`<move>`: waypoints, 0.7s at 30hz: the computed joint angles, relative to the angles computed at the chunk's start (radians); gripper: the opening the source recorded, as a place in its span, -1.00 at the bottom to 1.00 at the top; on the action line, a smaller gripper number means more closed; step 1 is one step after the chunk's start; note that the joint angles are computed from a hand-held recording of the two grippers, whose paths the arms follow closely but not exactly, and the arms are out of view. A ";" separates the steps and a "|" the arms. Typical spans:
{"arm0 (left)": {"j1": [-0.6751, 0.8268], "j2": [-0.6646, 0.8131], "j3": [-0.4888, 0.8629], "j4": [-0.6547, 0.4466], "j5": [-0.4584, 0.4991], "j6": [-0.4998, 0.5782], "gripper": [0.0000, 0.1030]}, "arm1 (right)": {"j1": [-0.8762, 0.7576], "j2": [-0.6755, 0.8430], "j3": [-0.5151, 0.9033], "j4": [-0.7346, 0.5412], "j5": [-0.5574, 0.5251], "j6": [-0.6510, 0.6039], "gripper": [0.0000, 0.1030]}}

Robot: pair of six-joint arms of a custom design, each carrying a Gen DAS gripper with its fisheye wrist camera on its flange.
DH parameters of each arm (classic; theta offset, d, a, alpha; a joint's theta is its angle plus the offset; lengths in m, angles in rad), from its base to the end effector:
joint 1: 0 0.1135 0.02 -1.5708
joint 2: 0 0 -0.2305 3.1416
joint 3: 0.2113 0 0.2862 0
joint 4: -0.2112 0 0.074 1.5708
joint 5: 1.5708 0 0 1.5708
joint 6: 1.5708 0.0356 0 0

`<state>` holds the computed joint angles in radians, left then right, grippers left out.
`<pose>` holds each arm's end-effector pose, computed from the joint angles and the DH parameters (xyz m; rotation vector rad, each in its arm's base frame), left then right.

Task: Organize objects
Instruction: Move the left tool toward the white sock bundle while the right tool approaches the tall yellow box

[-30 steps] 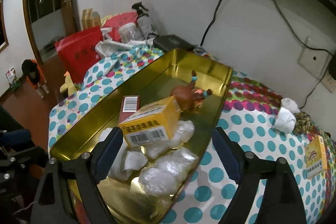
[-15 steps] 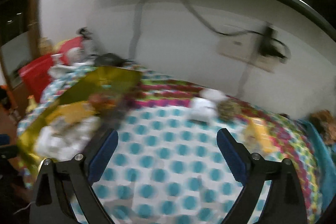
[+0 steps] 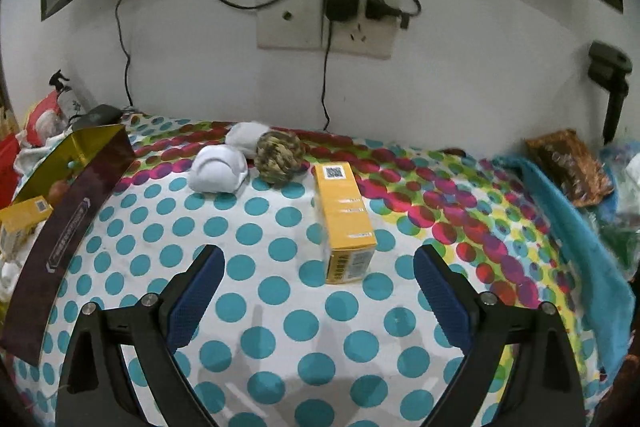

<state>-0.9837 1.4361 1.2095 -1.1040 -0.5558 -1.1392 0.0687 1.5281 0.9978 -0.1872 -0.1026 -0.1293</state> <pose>0.1818 -0.2394 0.2363 -0.2847 2.5274 0.0857 0.3633 0.0286 0.1821 -0.2788 2.2680 0.0858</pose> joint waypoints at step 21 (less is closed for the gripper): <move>0.182 0.495 0.508 0.214 0.120 0.388 0.06 | -0.042 0.223 0.137 0.031 -0.163 0.004 0.70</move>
